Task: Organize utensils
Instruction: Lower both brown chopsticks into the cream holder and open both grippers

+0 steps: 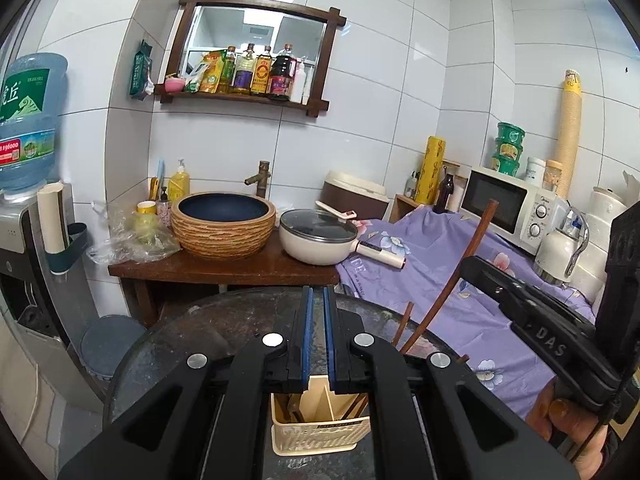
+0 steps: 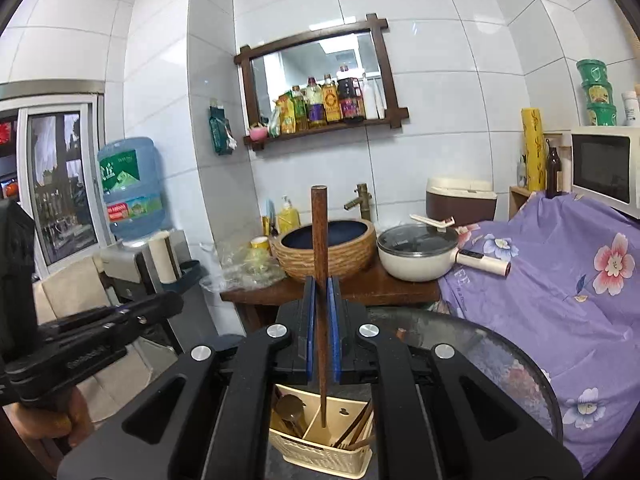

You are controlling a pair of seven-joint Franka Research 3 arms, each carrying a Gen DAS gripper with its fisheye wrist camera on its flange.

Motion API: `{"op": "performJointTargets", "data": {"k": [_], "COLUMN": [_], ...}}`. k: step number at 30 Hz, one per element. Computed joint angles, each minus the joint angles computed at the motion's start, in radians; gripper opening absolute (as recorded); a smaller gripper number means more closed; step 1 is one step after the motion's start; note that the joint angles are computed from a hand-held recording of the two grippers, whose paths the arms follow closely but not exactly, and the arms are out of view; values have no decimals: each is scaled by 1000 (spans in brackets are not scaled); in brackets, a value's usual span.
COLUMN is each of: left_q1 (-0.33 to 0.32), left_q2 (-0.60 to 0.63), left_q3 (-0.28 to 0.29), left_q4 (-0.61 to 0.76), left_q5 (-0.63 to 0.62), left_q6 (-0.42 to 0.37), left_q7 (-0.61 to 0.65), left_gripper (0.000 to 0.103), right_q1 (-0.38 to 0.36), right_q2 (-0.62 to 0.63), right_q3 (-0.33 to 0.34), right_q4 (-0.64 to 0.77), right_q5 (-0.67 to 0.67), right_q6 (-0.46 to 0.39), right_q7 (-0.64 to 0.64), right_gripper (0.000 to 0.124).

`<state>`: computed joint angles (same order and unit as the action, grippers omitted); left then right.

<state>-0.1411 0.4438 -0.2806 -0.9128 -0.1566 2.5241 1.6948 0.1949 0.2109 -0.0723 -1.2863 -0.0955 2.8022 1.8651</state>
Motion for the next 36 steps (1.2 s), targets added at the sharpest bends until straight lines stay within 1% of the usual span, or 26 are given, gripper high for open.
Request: {"op": "performJointTargets", "data": {"k": [2, 6, 8, 10, 12, 13, 15, 16, 18, 19, 20, 21, 22, 23, 24, 25, 27, 28, 29, 31, 34, 36], "left_q1": [2, 13, 16, 25, 34, 38, 44, 50, 61, 67, 72, 79, 87, 97, 106, 123, 138, 151, 157, 153, 148, 142], "left_q2": [-6, -29, -36, -44, -52, -58, -72, -80, -93, -100, -110, -125, -139, -156, -173, -210, -248, -274, -296, -332, -384, -420], "left_q3": [5, 6, 7, 4, 2, 3, 8, 10, 10, 11, 11, 12, 12, 10, 7, 4, 8, 13, 25, 59, 95, 117], "left_q4": [-21, -91, -118, -149, -182, -203, -245, -268, -299, -316, -335, -364, -391, -421, -453, -519, -585, -628, -668, -733, -829, -900], "left_q5": [5, 4, 6, -3, -17, -21, -23, -25, -33, -37, -41, -48, -55, -70, -87, -121, -174, -217, -243, -243, -238, -225], "left_q6": [2, 23, 28, 23, 26, 34, 52, 57, 60, 63, 69, 82, 89, 93, 100, 120, 125, 121, 121, 122, 126, 146], "left_q7": [0, 5, 8, 12, 14, 14, 10, 10, 15, 21, 26, 33, 45, 63, 82, 114, 158, 185, 193, 172, 172, 160], "left_gripper": [5, 5, 6, 11, 24, 27, 37, 39, 49, 51, 58, 68, 72, 78, 80, 80, 82, 82, 82, 82, 82, 82], "right_q1": [-4, 3, 2, 4, 14, 18, 14, 15, 21, 18, 14, 12, 10, 5, 3, 3, 10, 15, 20, 33, 47, 49], "right_q2": [11, 20, 17, 17, 20, 21, 22, 21, 6, -1, -13, -21, -36, -59, -79, -103, -157, -173, -191, -214, -244, -261], "right_q3": [5, 2, 5, 9, 2, 0, 9, 8, 3, 8, 17, 22, 31, 46, 57, 67, 88, 98, 114, 126, 134, 140], "right_q4": [-4, -41, -66, -80, -89, -91, -101, -107, -140, -153, -171, -183, -205, -244, -278, -320, -418, -447, -481, -532, -609, -662], "right_q5": [19, 14, 20, 19, -5, -17, -3, -5, -23, -15, 1, 10, 25, 58, 84, 108, 136, 157, 218, 282, 299, 258], "right_q6": [-13, -41, -41, -45, -55, -65, -75, -72, -47, -38, -35, -34, -30, -15, -3, 17, 58, 55, 41, 27, 38, 49], "right_q7": [-1, 4, -2, -14, -9, -6, -22, -20, -7, -15, -30, -41, -59, -92, -116, -141, -207, -252, -340, -425, -445, -409], "right_gripper": [7, 7, 7, 7, 7, 7, 7, 7, 7, 8, 9, 11, 20, 40, 52, 62, 61, 61, 61, 61, 61, 61]}}
